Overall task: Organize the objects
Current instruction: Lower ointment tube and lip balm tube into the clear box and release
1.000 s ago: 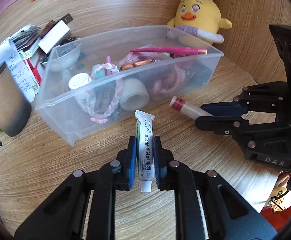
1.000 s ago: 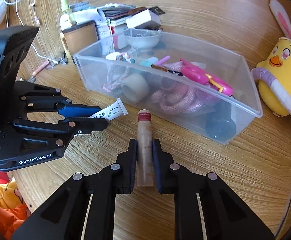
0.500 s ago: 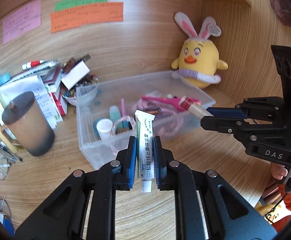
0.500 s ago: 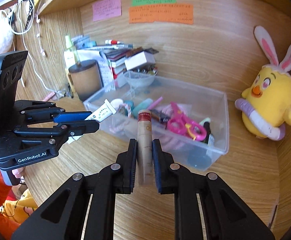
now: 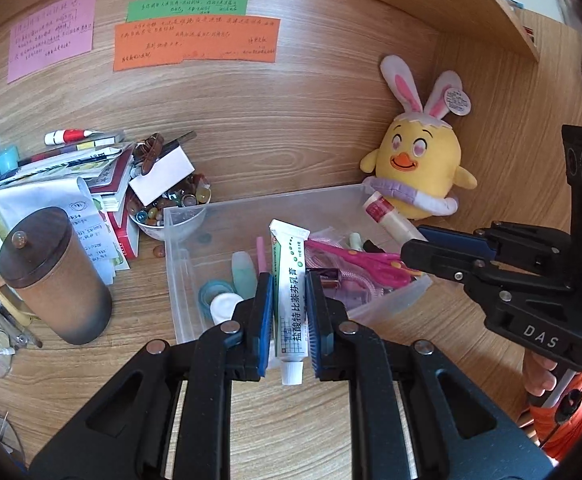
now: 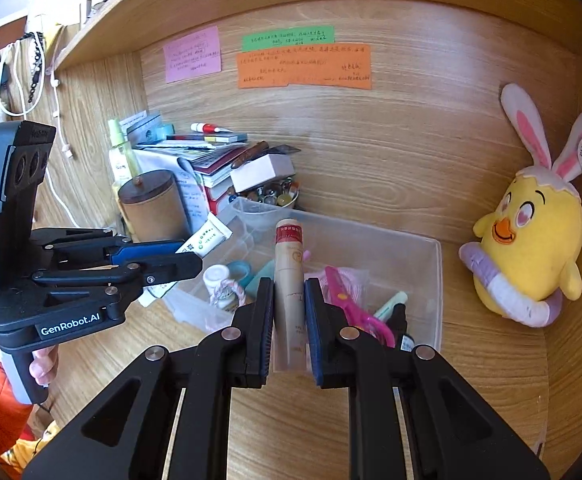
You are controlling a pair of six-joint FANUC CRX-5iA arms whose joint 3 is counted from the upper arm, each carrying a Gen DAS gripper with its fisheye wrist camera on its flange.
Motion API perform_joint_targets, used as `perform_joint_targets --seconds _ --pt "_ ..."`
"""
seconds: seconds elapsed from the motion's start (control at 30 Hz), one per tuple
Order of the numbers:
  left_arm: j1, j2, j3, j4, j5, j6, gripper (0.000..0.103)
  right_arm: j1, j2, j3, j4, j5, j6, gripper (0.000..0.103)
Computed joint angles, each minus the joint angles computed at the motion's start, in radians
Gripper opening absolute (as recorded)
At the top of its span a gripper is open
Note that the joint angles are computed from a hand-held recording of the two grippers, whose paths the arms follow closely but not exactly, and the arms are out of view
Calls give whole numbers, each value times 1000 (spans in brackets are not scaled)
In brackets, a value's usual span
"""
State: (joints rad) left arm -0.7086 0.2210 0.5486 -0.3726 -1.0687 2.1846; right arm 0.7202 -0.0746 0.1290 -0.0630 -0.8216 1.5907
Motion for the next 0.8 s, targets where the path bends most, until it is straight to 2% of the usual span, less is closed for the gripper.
perform_joint_targets --seconds 0.3,0.47,0.7,0.8 --pt "40 54 35 41 -34 -5 15 -9 118 100 -5 -62 -12 14" --pt "64 60 16 85 -23 -11 15 1 162 123 17 -81 -11 14" --pt "57 55 11 58 -14 -2 15 17 193 138 39 -106 -1 14" --pt "50 47 6 48 -8 2 15 15 192 140 34 -114 6 18"
